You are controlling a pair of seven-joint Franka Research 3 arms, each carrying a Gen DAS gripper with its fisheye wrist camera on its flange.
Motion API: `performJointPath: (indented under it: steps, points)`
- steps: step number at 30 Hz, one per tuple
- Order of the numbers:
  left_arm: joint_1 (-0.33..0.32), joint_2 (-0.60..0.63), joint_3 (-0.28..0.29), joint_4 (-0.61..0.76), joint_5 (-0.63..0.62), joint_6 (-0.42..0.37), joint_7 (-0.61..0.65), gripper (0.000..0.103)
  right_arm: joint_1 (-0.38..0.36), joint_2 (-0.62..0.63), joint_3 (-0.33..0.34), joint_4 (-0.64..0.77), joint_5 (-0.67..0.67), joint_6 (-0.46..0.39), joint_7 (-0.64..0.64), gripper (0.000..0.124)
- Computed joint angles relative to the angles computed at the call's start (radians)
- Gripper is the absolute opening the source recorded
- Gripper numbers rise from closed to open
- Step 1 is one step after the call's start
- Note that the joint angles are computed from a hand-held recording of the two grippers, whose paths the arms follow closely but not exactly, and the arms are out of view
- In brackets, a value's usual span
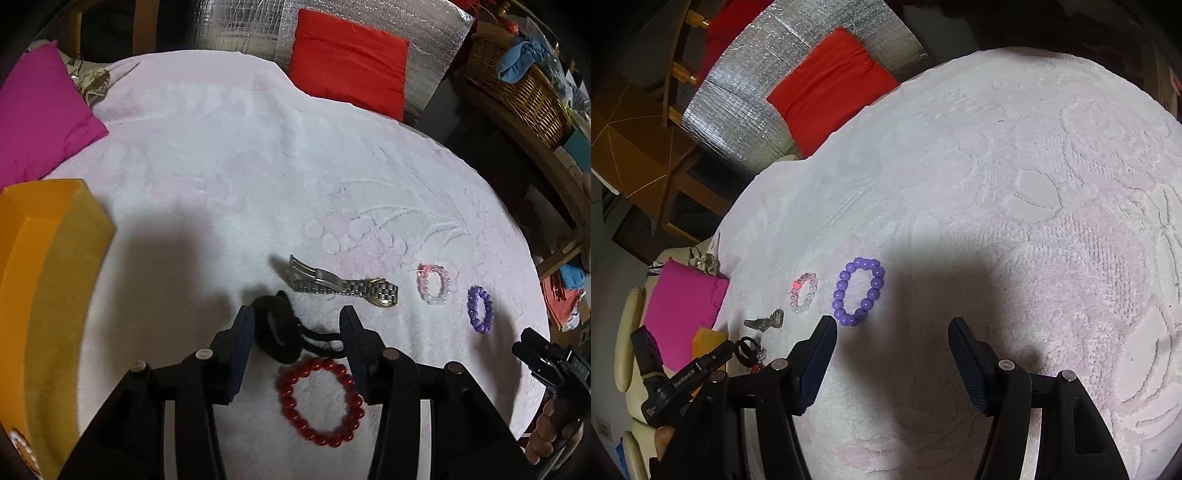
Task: Organize jewelry
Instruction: 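Grasp the black hair tie with the left gripper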
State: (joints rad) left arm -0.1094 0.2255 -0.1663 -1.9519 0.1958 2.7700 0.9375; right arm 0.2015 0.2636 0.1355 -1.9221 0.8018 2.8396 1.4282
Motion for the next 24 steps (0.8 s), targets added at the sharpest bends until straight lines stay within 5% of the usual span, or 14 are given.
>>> performJointPath:
  steps: [2,5,13,18,24]
  points:
    - [-0.014,0.025,0.010,0.032,0.030,-0.033,-0.023,0.048,0.003,0.005,0.000,0.007,-0.007,-0.004,-0.001,0.067]
    - [-0.015,0.050,0.012,0.058,0.043,-0.064,-0.026,0.011,0.012,0.011,-0.001,0.013,-0.028,0.001,0.005,0.067]
    - [-0.012,-0.055,0.057,-0.048,0.167,-0.003,-0.144,0.011,0.011,0.021,0.011,0.026,-0.024,-0.002,0.007,0.067]
    - [0.019,-0.098,0.051,-0.089,0.169,-0.019,-0.145,0.035,0.022,0.018,0.015,0.023,-0.030,0.009,0.005,0.067]
    - [0.032,-0.092,0.039,-0.099,0.150,-0.040,-0.117,0.035,0.033,0.021,0.003,0.023,-0.061,0.022,0.036,0.067]
